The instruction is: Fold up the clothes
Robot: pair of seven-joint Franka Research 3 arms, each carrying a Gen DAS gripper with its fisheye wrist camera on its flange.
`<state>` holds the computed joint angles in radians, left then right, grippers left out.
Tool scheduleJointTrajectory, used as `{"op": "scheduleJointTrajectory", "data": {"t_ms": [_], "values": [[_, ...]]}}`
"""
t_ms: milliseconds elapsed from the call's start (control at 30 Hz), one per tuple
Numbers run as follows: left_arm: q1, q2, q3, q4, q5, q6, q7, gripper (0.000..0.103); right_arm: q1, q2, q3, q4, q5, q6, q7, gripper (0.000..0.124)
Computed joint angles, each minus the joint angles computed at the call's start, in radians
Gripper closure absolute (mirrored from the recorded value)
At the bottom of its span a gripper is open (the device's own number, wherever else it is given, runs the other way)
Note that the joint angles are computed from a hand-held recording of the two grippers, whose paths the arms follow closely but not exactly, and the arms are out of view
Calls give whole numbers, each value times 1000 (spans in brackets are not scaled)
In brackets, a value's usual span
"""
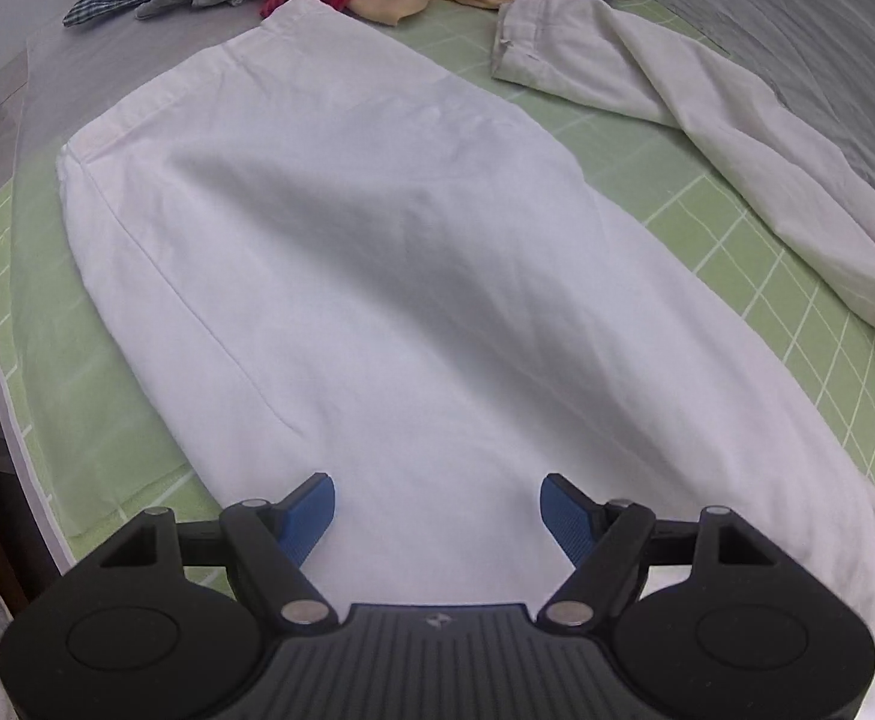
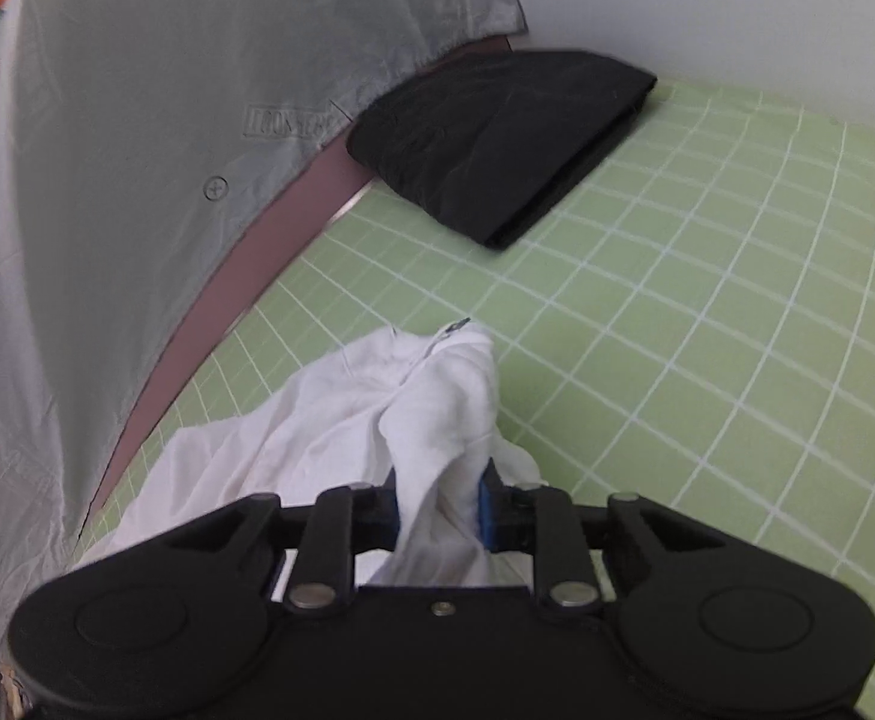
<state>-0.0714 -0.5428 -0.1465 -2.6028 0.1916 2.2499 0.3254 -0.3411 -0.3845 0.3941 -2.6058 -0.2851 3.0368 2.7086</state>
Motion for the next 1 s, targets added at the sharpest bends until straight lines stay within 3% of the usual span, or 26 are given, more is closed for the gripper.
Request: {"op": "scheduleJointTrajectory", "data": {"t_ms": [133,167,233,333,367,433,600,767,1000], "values": [[-23,-44,-1,-31,-3,-9,36,26,-115,-251,119,-90,-92,88,-17,104],[-27,-51,-5,-33,-1,-19,44,26,-114,-303,121,-115,-98,96,-43,103],[-34,-62,-19,-36,9,-44,44,26,-56,-369,81,-167,-87,35,-105,102],[-47,-92,-29,-54,14,-67,41,25,82,-342,-1,-190,-27,-228,-233,98],[-51,-106,-29,-64,13,-67,36,25,124,-326,-26,-199,-1,-306,-255,92],[-53,-151,-23,-95,5,-48,17,25,195,-318,-86,-222,57,-394,-262,88],[-33,-246,-17,-151,9,-39,-27,25,239,-353,-120,-266,104,-355,-220,56],[5,-362,11,-210,38,-88,-30,25,250,-307,-69,-227,78,-338,-198,47],[125,-474,101,-283,101,-95,60,25,302,-264,44,-135,8,-475,-40,39]]}}
